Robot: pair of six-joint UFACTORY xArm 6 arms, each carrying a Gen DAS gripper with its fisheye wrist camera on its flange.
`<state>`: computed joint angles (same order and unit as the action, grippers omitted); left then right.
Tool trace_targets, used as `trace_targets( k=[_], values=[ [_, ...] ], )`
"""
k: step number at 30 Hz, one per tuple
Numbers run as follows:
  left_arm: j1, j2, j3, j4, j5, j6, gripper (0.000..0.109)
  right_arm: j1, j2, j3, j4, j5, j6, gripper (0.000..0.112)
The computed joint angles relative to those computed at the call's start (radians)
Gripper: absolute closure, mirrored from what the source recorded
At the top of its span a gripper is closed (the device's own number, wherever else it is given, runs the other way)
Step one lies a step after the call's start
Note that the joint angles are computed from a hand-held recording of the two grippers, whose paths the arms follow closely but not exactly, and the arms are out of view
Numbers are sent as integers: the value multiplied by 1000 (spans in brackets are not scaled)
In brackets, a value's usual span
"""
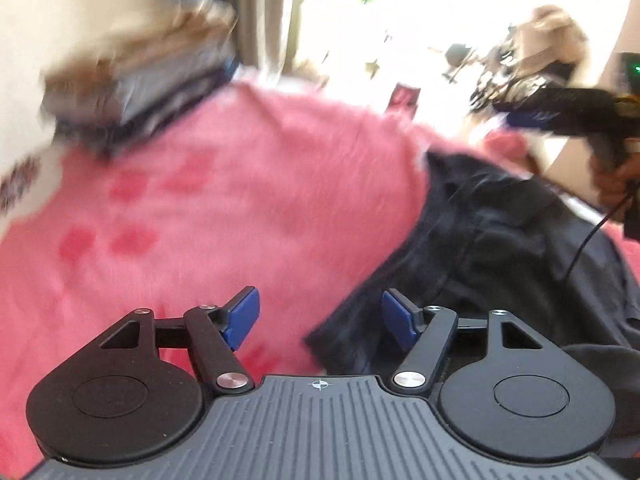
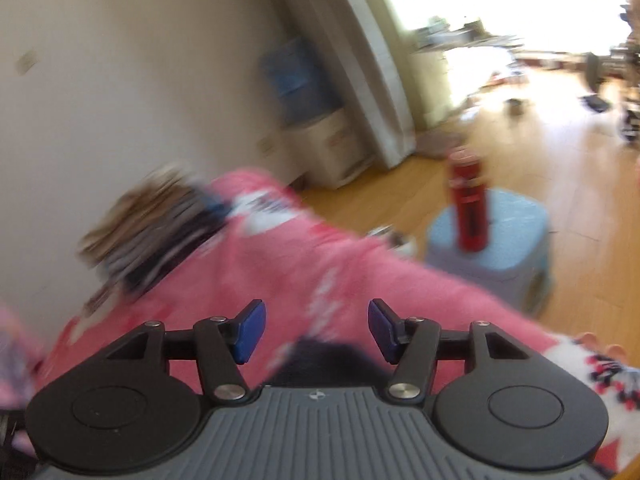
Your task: Fold clothes
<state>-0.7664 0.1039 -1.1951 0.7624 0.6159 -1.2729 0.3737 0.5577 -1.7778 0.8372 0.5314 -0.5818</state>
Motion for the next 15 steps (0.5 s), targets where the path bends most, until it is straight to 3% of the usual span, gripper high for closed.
trace_targets(
  k=[3, 8, 11, 13, 15],
  values=[
    [-9, 83, -78, -1, -8, 136, 41, 43, 39, -63, -219, 66, 113, 57],
    [-21, 208, -173, -46, 9, 328, 50, 77, 194, -254, -513, 178, 395, 75],
    [-28, 225, -180, -29, 29, 368, 58, 69, 198, -234, -515, 171, 415, 85],
    [-27, 217, -165, -13, 18, 353, 63, 65, 182, -204, -482, 145, 399, 107],
    [-33, 213, -161, 5, 18, 333, 65, 64, 158, -170, -446, 119, 385, 112]
  ],
)
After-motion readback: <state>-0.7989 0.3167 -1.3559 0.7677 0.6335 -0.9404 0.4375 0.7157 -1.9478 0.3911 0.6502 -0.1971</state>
